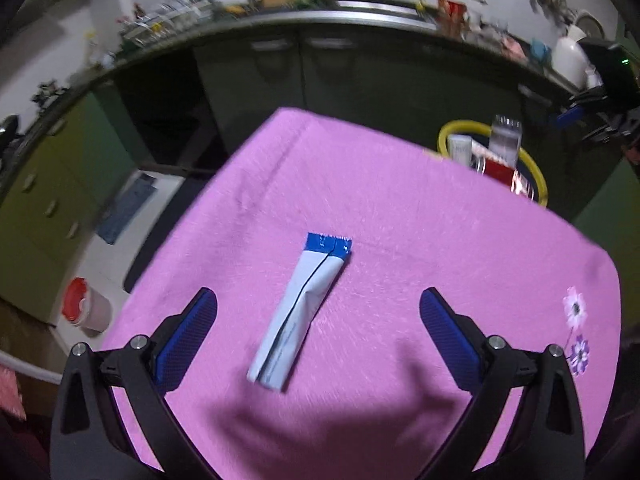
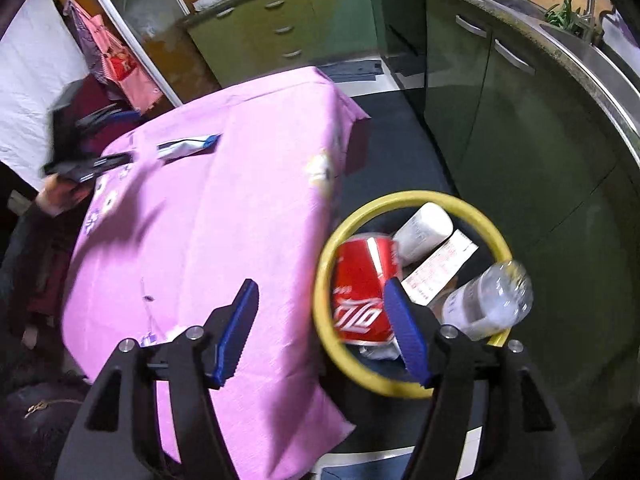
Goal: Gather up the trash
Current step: 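Reach the left tool to the white-and-blue tube and grasp it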
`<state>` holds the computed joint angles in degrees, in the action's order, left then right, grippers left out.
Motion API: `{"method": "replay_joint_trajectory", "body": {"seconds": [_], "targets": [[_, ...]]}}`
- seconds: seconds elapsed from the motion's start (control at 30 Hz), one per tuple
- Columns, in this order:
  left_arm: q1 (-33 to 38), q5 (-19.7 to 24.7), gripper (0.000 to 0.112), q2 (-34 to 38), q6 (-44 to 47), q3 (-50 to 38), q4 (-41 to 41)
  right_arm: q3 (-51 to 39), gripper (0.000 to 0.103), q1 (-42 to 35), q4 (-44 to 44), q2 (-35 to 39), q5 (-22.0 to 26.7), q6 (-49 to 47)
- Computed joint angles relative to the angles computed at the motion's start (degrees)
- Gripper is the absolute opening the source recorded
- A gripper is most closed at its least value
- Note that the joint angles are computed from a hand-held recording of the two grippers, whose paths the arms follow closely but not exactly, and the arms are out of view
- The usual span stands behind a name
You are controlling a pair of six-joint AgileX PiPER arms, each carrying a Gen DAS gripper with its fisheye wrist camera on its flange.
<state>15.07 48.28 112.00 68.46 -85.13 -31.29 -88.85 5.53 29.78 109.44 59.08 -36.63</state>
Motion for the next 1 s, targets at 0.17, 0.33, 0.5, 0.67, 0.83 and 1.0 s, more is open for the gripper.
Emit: {"method": "replay_joint_trajectory", "body": {"seconds": [0.17, 0.33, 0.5, 0.67, 0.83, 1.0], "targets": [[-1.8, 3.3, 0.097, 7.2, -2.7, -6.4, 4.5, 6.1, 0.065, -0.5, 1.9, -4.6, -1.3, -0.6], [-2.0, 3.5, 0.097, 9.9, -3.4, -8.0, 5.3, 7.6, 0.065, 0.5, 0.6, -6.2, -1.6, 0.8], [-1.3, 5.8, 0.084, 11.8, -4.6, -9.7, 4.5, 5.4, 0.065, 2.0, 0.8, -3.4, -1.7, 1.1], [-0.5, 4.8, 0.067, 11.3, -5.5, -9.3, 4.1, 4.3, 0.066, 3.4, 0.3, -1.8, -1.6, 1.7], [-1.0, 1.0, 0.048, 9.3, -6.5, -6.5, 6.3, 4.3, 0.068, 4.1, 0.2, -1.8, -1.6, 2.0], [-2.3, -3.0, 0.029, 6.2, -6.9, -2.1, 7.5, 5.0, 0.068, 4.3, 0.5, -2.2, -1.9, 1.8]]}}
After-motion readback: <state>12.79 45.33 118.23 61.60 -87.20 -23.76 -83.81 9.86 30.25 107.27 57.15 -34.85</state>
